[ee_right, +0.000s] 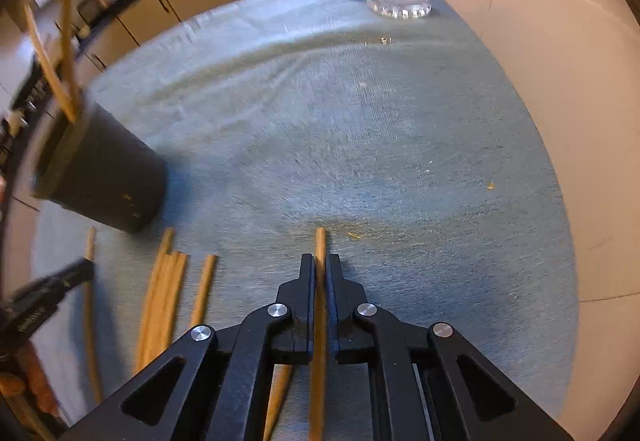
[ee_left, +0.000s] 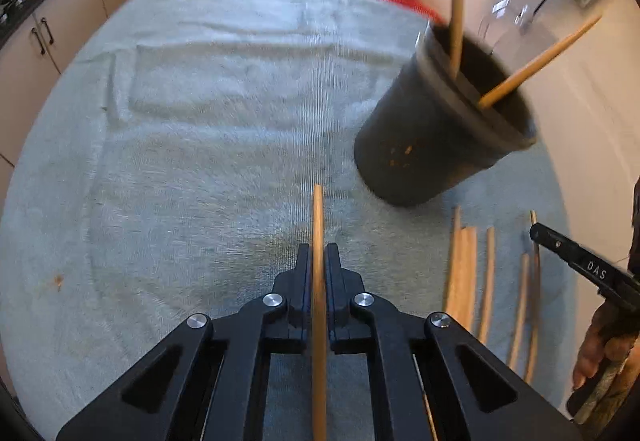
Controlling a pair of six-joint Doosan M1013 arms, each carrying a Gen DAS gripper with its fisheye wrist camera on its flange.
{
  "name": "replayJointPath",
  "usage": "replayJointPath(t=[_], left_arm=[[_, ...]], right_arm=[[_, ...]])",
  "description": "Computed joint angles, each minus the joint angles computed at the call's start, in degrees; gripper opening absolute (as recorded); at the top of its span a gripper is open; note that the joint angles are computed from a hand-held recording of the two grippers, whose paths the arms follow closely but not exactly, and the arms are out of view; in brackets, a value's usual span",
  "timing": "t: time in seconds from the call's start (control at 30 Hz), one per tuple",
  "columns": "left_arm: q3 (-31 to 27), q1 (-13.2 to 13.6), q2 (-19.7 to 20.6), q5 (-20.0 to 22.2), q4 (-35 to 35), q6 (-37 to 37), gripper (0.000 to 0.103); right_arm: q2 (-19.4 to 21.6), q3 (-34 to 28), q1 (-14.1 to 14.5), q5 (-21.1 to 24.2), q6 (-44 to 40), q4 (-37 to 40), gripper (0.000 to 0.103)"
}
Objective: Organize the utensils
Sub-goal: 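Lift both chopsticks upright and carry them over the black holder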
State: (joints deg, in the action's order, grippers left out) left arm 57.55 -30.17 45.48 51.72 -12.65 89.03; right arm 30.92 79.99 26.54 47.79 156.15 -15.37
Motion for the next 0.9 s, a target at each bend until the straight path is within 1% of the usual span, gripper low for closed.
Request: replayJointPath(t=[0.07, 0.1, 0.13, 0.17, 0.2, 0.23, 0.3, 0.37, 0.5, 0.57, 0.6, 0.7, 0.87, 0.9], left_arm=[[2.45, 0.14, -2.03, -3.32, -1.18, 1.25, 0.005], [4.51, 0.19, -3.67, -5.71, -2.29, 2.53, 0.005], [5.78, 0.28, -4.69, -7.24, -3.15, 3.50, 0.005], [6.92, 0.38, -5.62, -8.65, -4.15, 4.56, 0.006], [9.11, 0.41, -7.31, -11.05, -5.76, 6.26, 0.006], [10.06, 0.50, -8.08, -12.36, -6.69, 7.43, 0.006], [13.44, 0.09, -10.65, -16.38, -8.04, 9.51, 0.006], [17.26, -0.21, -13.37, -20.75, -9.82, 12.47, 0.006], [24.11, -0.80, -18.04, -28.59, -12.15, 17.75, 0.006], [26.28, -1.25, -19.46, -31.46, -13.27, 19.83, 0.006], [27.78, -1.42, -20.48, -33.20, -15.07, 22.19, 0.006], [30.45, -1.70, -22.09, -36.51, -19.31, 27.36, 0.006], [33.61, -2.12, -24.33, -39.12, -27.16, 36.15, 0.006], [34.30, -2.13, -24.83, -39.52, -30.03, 39.56, 0.006]], right_arm=[[-2.15, 2.68, 0.61, -4.73, 4.49, -3.92, 0.006], [-3.07, 3.77, 0.91, -6.65, 6.54, -5.72, 0.006], [-4.34, 5.20, 1.45, -8.95, 9.86, -8.97, 0.006], [-4.73, 5.56, 1.79, -9.81, 11.84, -11.13, 0.006], [-5.77, 6.51, 2.59, -10.53, 15.57, -15.64, 0.006], [-6.32, 6.96, 3.27, -10.53, 18.05, -18.88, 0.006], [-7.71, 8.15, 4.92, -10.74, 23.47, -26.20, 0.006], [-8.54, 8.71, 6.86, -9.24, 27.32, -32.07, 0.006], [-9.74, 9.73, 9.59, -6.61, 30.79, -38.77, 0.006], [-10.41, 10.51, 10.78, -5.51, 32.85, -41.67, 0.006], [-10.71, 10.88, 11.49, -4.88, 34.11, -43.27, 0.006], [-11.31, 11.76, 12.70, -3.80, 36.66, -46.36, 0.006], [-12.50, 13.03, 14.43, -2.85, 40.03, -49.96, 0.006], [-12.82, 13.32, 14.77, -2.63, 40.71, -50.78, 0.006]])
